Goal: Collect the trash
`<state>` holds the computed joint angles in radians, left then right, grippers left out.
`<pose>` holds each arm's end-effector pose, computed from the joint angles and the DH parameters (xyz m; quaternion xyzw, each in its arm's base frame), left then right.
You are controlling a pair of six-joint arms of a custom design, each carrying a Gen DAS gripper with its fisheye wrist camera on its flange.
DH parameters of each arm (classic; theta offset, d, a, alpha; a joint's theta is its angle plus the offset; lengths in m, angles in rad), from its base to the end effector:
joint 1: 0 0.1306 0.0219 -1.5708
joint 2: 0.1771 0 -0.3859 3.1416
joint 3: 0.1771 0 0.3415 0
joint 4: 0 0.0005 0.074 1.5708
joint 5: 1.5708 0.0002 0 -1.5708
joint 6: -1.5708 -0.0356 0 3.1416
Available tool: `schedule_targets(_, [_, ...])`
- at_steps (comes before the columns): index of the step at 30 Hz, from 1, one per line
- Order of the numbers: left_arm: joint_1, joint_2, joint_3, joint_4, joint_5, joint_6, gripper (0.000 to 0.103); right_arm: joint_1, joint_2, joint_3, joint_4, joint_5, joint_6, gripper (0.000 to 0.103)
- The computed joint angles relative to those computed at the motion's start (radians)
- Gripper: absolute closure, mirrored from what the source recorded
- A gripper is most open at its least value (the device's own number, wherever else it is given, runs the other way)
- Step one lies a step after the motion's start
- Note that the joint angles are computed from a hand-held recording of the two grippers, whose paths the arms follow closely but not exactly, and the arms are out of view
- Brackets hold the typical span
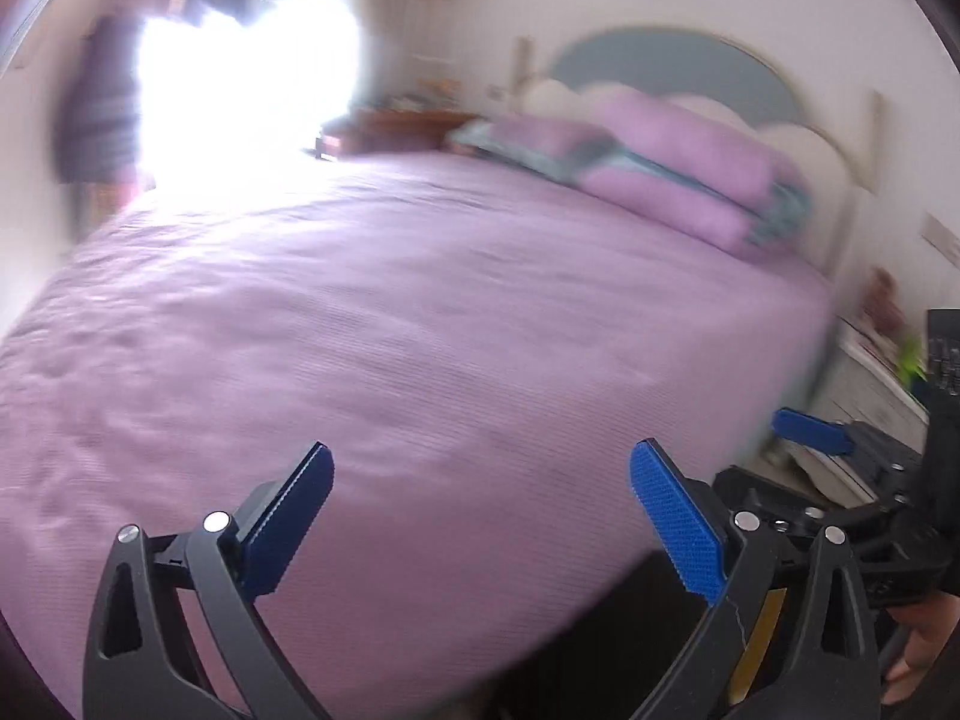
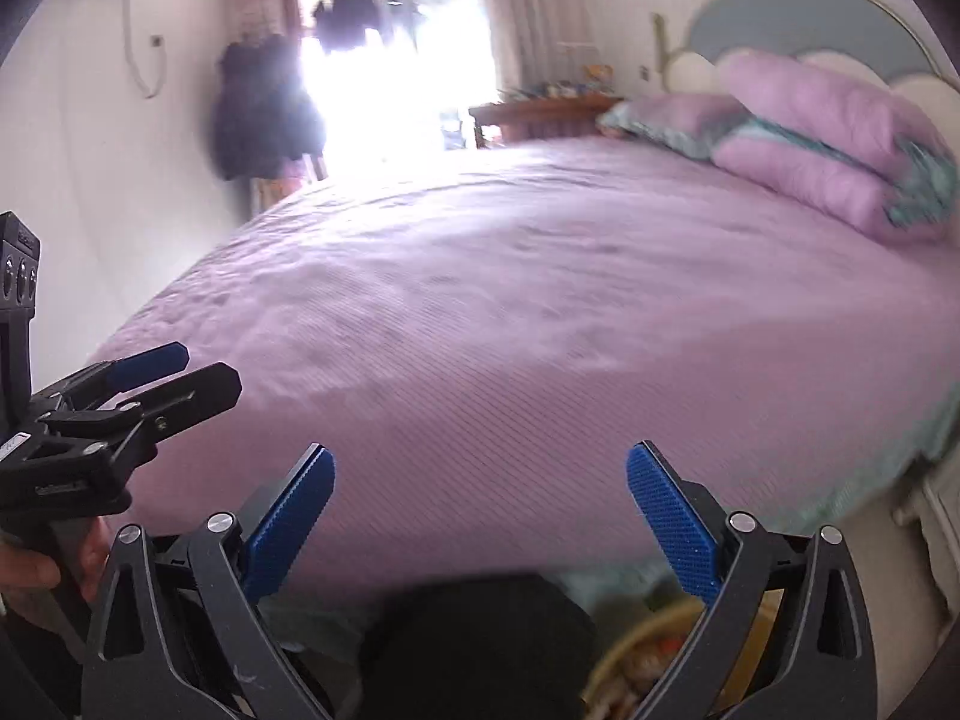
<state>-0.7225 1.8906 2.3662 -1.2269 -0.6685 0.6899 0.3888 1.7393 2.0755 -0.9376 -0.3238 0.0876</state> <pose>0.4522 -0.3699 0.5565 -0.1165 0.8685 -0.0153 0.4816 0.5176 0.2237 0.5452 -0.2790 0.8309 0.2100 0.4332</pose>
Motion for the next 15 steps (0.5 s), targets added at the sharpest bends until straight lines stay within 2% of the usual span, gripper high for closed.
schedule_targets(3, [0.012, -0.075, -0.083, -0.027, -0.104, 0.073, 0.004, 0.047, 0.043, 0.075, 0.018, 0.002, -0.014, 0.009])
schedule_targets(6, [0.02, -0.119, -0.131, -0.064, -0.168, 0.146, 0.004, 0.084, 0.086, 0.153, 0.014, -0.012, -0.031, 0.009])
schedule_targets(12, [0.043, -0.188, -0.208, -0.135, -0.215, 0.255, 0.004, 0.139, 0.164, 0.292, -0.001, -0.001, -0.052, 0.008])
schedule_targets(14, [0.049, -0.182, -0.194, -0.214, -0.257, 0.301, 0.004, 0.148, 0.207, 0.374, -0.046, 0.001, -0.049, 0.009])
schedule_targets(15, [0.054, -0.167, -0.167, -0.277, -0.282, 0.332, 0.004, 0.151, 0.23, 0.414, -0.068, 0.002, -0.051, 0.008])
